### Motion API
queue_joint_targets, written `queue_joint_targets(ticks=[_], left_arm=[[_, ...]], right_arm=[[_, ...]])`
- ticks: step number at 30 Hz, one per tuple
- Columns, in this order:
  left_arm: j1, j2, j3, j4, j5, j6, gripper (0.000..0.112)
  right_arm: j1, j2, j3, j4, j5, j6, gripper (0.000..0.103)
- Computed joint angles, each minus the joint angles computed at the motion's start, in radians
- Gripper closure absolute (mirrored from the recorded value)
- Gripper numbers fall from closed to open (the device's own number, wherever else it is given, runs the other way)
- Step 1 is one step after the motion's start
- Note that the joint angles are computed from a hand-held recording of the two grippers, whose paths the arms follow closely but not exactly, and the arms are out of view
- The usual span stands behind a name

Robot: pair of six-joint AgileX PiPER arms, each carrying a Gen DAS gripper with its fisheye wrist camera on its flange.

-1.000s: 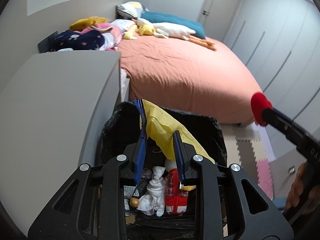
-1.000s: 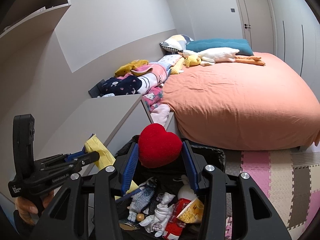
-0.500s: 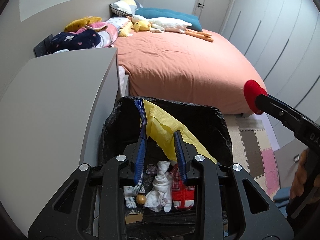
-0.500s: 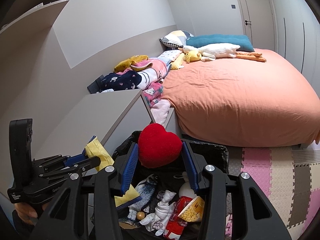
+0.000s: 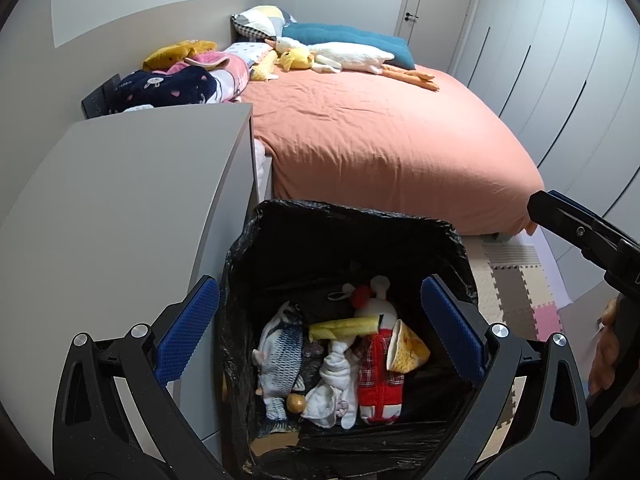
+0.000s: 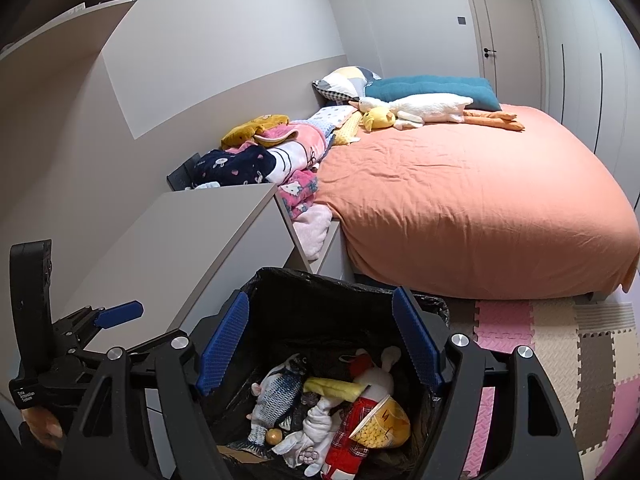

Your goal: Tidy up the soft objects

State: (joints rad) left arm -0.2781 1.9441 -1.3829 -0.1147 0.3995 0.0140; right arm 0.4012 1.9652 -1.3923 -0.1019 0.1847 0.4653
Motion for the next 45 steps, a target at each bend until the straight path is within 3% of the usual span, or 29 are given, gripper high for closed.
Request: queue_joint_targets(ticks=[13, 20, 45], left_arm=[[-0.011, -0.014, 0.017, 0.053, -0.012, -0.056, 0.015], [-0.003, -0.013, 0.005, 0.001, 0.008, 0.006, 0.015], [-0.011, -0.018, 0.019, 0.044, -0.016, -0.025, 0.015]], right_arm=[[0.003, -0.004, 0.000, -0.013, 0.003, 0.015, 0.028], [0.006, -0.008, 0.002, -0.005, 0.007, 0.007, 0.028], [0.004, -0.009, 0.004, 0.039, 0.009, -0.038, 0.028]])
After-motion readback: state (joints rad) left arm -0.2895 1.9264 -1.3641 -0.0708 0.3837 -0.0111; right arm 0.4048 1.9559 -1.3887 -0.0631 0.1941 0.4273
